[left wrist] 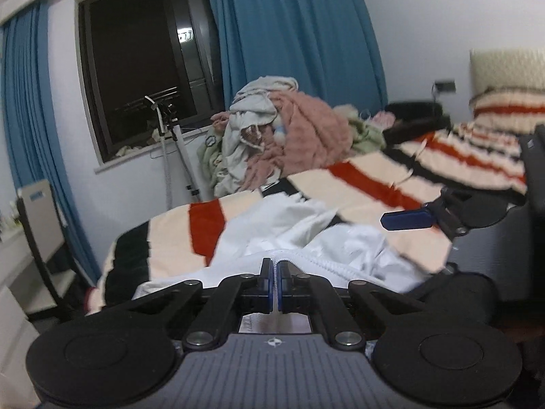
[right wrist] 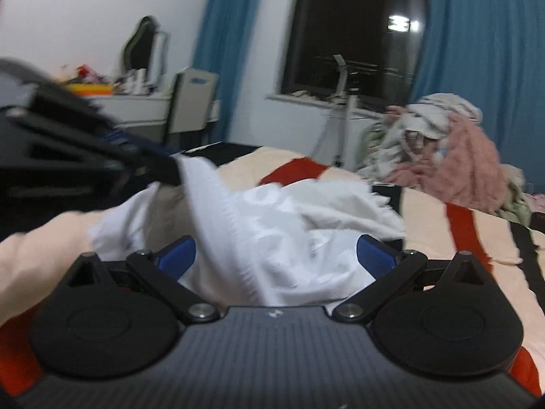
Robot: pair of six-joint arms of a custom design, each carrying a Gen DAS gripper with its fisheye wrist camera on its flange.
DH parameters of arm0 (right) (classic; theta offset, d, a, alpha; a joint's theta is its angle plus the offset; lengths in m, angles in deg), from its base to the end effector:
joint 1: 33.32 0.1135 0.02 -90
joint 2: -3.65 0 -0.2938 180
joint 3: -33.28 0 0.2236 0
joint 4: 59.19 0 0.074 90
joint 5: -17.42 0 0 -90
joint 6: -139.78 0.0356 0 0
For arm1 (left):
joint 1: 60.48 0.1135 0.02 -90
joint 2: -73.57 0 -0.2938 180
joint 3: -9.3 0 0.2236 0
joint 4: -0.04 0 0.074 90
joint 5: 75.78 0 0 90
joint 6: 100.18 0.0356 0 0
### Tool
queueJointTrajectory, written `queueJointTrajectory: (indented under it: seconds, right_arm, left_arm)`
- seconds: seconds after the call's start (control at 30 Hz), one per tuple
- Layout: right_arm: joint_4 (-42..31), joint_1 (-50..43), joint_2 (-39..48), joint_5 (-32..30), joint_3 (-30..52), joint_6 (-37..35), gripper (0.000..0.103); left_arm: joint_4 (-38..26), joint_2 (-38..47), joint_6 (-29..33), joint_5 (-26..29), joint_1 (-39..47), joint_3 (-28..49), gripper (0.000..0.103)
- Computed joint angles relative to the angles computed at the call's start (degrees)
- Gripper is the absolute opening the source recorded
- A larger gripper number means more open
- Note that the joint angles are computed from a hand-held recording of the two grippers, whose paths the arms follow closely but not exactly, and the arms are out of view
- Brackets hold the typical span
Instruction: Fold clothes
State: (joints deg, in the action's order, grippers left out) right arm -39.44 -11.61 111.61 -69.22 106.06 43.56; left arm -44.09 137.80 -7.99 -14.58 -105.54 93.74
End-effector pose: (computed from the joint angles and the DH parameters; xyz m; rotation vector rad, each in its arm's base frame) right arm 0.3714 0.1456 0.2350 -0.4045 1.7968 0.1354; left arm 0.1522 -0.1282 0.4127 0.4726 1.8754 0.0025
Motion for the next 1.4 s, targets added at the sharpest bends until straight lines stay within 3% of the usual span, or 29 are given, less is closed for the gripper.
queueJointTrajectory:
  seconds: [0.17, 0.33, 0.6, 0.7, 0.77, 0.9, 1.03, 1.1, 1.3, 1.4]
  right_arm:
    - [-0.8, -5.4, -3.1, -1.3, -0.1, 12.1, 0.103]
    - [-7.4, -10.0, -5.8, -6.0, 2.5, 20.0, 0.103]
    - [-28.1, -16.1, -6.2, -4.9, 8.7, 26.6, 0.103]
    - [-24.8, -18.2, -7.7, -5.5, 6.4, 29.6, 0.103]
    - [-18.5, -17.5, -10.0, -1.7, 2.9, 29.2, 0.103]
    - [-8.6, -12.9, -11.8, 8.1, -1.7, 17.4, 0.103]
    - [-27.7, -11.2, -5.3, 4.4, 8.5, 11.7, 0.102]
    - [-29.5, -10.4, -2.8, 5.6, 9.7, 12.7, 0.102]
    - [-13.0, -10.7, -7.1, 11.7, 2.2, 16.7, 0.103]
    - [-9.3, -11.0, -9.2, 12.0, -0.5, 16.4, 0.103]
  left_arm:
    - [4.3, -1.1, -1.9, 2.2, -0.9, -0.9, 0.001]
    - [9.8, -2.7, -4.3, 1.8, -3.3, -2.6, 0.001]
    - [12.8, -6.6, -9.2, 1.7, -3.5, -3.7, 0.001]
    - [13.3, -7.2, -9.0, 1.5, -4.4, -3.7, 0.001]
    - [13.4, -7.5, -9.4, 1.5, -4.8, -3.7, 0.001]
    - [11.7, -8.1, -12.4, 3.2, -2.7, -2.9, 0.001]
    - [7.8, -8.0, -15.5, 3.5, -0.9, -1.7, 0.001]
    - [5.1, -7.6, -16.9, 2.9, -0.6, -0.9, 0.001]
    - [-6.5, -4.1, -21.6, 1.6, -0.2, 3.0, 0.002]
    - [-8.9, -2.7, -21.1, 2.8, 0.7, 3.5, 0.006]
